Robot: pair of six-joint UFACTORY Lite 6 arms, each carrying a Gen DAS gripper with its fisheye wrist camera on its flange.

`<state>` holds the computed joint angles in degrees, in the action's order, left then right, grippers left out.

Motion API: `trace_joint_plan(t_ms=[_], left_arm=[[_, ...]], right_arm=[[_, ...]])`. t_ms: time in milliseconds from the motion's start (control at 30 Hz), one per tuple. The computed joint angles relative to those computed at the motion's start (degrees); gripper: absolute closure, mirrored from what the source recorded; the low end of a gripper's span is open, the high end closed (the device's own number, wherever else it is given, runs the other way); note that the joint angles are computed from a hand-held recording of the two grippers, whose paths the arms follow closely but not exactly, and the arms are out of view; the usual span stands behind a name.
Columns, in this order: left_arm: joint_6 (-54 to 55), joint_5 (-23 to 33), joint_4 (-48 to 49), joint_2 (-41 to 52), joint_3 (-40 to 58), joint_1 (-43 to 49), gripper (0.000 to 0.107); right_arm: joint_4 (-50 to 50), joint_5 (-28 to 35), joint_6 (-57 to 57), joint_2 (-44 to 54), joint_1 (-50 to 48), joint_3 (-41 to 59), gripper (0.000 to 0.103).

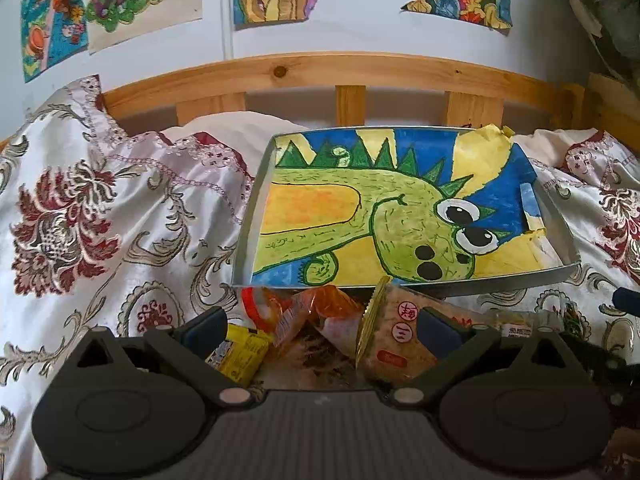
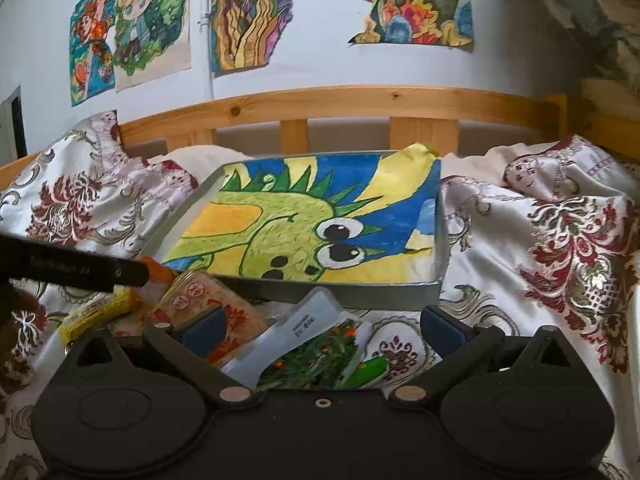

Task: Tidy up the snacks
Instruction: 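Move the right tool toward the clear green snack packet while the left tool approaches the nut bar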

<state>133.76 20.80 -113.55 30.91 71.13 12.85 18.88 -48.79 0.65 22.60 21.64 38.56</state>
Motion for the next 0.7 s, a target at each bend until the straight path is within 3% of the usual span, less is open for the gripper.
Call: trace_joint_plan(t_ms=[333,567,700], left_arm=[[-24.96,8.83,37.92,6.28,13.27,2.48,0.004],[-26.19,14.55,39.59,8.74,14.40,4.94,0.004],[-23.99,16.20,37.74,8.37,11.46,5.84,0.004]], right_arm=[[0.68,1.38,-0.93,0.85,2.29,-0.37,0.001],[0.51,5.14,1.55,2.54,1.39,2.18,0.001],[-2.91,3.84,7.01,2.27,-0.53,0.44,0.011]])
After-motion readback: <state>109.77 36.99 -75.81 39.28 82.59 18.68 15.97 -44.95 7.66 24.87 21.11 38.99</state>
